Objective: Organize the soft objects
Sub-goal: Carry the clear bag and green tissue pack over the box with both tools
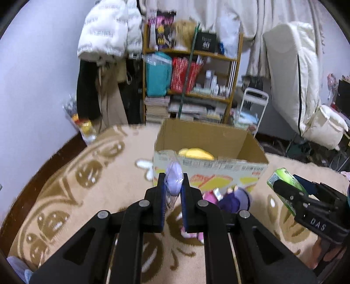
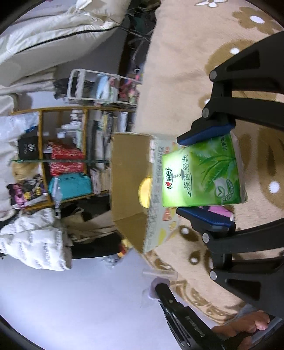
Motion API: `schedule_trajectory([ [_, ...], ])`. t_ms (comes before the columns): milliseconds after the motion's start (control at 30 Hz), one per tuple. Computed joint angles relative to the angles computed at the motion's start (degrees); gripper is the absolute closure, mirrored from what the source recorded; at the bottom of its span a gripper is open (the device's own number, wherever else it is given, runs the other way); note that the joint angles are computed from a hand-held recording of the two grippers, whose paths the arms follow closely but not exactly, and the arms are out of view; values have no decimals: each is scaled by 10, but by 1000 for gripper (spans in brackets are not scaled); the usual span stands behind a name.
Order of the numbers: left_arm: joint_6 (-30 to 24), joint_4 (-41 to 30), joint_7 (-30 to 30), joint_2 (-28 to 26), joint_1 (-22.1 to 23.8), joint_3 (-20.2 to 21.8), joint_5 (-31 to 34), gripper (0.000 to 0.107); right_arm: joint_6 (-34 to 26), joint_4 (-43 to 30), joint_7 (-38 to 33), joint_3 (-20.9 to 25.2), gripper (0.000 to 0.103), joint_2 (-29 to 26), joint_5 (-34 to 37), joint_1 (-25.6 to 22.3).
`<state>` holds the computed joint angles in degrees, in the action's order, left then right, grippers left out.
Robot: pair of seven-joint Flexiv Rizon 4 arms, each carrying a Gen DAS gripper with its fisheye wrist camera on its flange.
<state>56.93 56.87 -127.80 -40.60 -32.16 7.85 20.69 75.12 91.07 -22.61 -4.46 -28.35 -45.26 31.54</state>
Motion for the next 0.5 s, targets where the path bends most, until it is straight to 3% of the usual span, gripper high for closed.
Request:
schedule_trajectory([
  [233,41,-15,-46,-1,-15,35,49,96,47,-8,60,-55,43,-3,-61,7],
  [500,55,-84,-27,-42,-6,37,59,96,55,-64,66,-72,43,-33,-90,-1],
])
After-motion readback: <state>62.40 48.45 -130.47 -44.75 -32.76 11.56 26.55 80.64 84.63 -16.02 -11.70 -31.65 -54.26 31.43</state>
